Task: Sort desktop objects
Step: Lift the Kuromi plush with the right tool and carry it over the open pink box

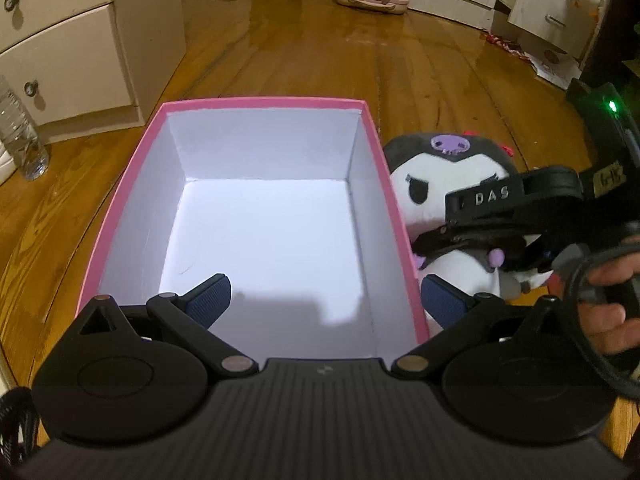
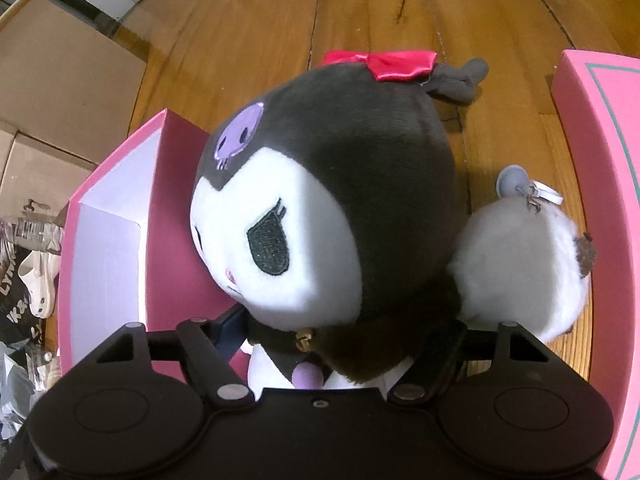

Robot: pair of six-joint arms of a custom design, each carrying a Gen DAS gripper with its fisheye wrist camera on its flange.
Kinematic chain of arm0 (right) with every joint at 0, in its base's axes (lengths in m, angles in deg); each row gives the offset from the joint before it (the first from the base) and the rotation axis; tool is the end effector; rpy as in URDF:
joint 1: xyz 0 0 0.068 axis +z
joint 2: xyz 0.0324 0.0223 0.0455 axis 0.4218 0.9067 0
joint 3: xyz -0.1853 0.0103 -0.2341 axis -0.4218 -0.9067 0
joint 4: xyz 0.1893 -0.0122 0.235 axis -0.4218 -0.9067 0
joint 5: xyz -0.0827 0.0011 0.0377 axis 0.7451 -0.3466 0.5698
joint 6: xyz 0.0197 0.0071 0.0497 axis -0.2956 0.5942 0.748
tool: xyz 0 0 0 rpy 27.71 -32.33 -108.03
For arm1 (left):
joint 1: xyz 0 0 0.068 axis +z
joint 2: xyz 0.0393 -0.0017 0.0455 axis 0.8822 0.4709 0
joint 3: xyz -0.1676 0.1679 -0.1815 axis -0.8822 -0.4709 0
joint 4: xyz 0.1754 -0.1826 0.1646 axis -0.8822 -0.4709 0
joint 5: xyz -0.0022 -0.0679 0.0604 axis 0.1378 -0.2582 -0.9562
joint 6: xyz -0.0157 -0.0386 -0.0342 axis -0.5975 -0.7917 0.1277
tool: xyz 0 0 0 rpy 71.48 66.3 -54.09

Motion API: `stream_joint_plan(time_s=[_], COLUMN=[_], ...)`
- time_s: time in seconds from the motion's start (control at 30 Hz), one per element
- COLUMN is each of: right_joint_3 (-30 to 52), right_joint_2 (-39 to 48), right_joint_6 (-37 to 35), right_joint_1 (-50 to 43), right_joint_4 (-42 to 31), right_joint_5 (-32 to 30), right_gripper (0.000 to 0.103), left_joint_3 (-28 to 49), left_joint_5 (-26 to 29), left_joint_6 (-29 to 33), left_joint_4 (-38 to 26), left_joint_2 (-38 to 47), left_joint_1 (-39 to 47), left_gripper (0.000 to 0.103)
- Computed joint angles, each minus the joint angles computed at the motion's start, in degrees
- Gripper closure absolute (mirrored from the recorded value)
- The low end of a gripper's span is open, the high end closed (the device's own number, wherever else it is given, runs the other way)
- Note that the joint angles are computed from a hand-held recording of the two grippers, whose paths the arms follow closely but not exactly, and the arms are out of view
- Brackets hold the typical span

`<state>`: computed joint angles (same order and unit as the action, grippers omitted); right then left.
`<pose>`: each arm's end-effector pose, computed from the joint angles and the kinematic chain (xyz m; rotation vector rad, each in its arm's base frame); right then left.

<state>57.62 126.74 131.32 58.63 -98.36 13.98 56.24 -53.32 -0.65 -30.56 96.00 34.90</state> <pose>0.2444 0.1707 0.2363 0.5721 2.4887 0.9953 0.1937 -0.1064 0.2416 0.8025 2.3877 -0.3829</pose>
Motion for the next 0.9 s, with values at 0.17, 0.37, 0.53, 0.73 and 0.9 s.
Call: stream_joint_plan(time_s=[0.17,0.37,0.53,0.73,0.9], right_joint_3=[-1.04,-4.19,-4.27,-2.27,-2.87], right_joint_2=[-3.0,-7.07,-9.29,-12.61,-17.06], right_joint_6=[0.34,0.03,-3.27,-8.69,-9.24], right_joint_1=[-0.42,-2.12,-3.96,-4.21,-2.97], right_joint_4=[-1.92,-1.34,-3.95,-10.29,-14.39], right_joint_5=[0.54,-1.59,-3.03,-1.69,-1.28], right_gripper=[0.026,0.027,0.027,0.027,0.028], left_joint_3=[0.13,0.46,0.39,-0.78,-1.92], left_joint_5=[-0.36,4.78,2.74,3.15,5.69], left_joint_6=[0.04,-0.49,0.02,-2.19,-2.7], left_joint_4=[-0.19,-1.87,-2.39,-3.61,-5.8], left_joint_2=[-0.53,-1.56,-2.77,-6.34,-10.29], left_joint_1=[-1.98,-1.96,-3.67,-4.0,-1.94], left_gripper=[0.0,0.0,0.0,0.0,0.0])
